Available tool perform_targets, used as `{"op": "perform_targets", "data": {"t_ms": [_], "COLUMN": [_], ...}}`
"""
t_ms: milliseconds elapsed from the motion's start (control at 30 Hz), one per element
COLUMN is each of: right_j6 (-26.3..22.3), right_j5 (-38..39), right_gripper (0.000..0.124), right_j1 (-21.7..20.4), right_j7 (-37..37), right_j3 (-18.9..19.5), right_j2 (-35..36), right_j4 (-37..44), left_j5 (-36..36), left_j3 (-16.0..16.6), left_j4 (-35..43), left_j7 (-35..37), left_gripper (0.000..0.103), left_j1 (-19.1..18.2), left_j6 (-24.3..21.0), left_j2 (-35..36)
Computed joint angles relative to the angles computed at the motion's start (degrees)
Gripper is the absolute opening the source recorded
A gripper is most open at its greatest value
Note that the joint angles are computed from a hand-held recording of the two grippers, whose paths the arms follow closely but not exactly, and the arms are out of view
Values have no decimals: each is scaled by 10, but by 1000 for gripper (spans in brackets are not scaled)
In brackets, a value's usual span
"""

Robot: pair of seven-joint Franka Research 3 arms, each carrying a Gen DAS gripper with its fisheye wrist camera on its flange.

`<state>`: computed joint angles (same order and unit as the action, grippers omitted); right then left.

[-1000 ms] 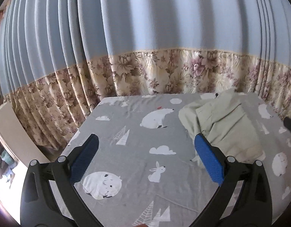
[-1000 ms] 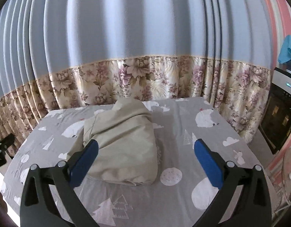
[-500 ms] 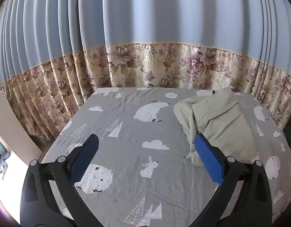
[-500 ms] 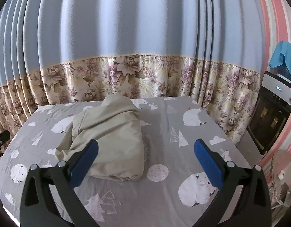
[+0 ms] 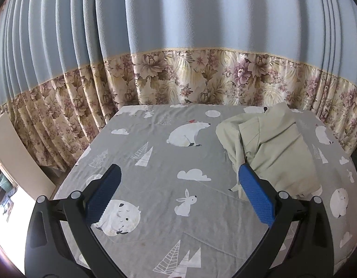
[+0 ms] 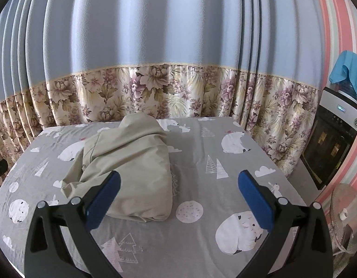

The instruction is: Fold large clothes

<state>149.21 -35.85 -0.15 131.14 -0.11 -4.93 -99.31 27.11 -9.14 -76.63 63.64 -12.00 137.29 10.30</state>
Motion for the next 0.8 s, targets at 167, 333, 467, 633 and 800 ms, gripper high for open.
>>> {"op": "perform_targets", "data": {"t_ms": [167, 333, 467, 633, 800], "right_j6": [-2, 0, 0, 0, -2], "right_j5": [-3, -3, -4, -2, 3], "right_gripper": [101, 101, 101, 101, 101], "right_j1": [0, 0, 0, 0, 1], "right_j7": [2, 3, 3, 0, -6], "right_j3": [0, 0, 0, -1, -3], "right_j2": [0, 0, 1, 1, 3], "right_j4": [0, -1, 0, 0, 0], "left_j5": [3, 6, 4, 0, 3], "left_j3": [0, 0, 0, 1, 4], "left_j4": [2, 5, 5, 8, 9], "left_j7": [-2, -3, 3, 6, 5], "left_gripper": [100, 100, 100, 100, 100], "left_j1": [-1, -3, -2, 0, 1], "left_j6": [-1, -4, -2, -3, -3], "left_j2": [1, 3, 4, 7, 9]}}
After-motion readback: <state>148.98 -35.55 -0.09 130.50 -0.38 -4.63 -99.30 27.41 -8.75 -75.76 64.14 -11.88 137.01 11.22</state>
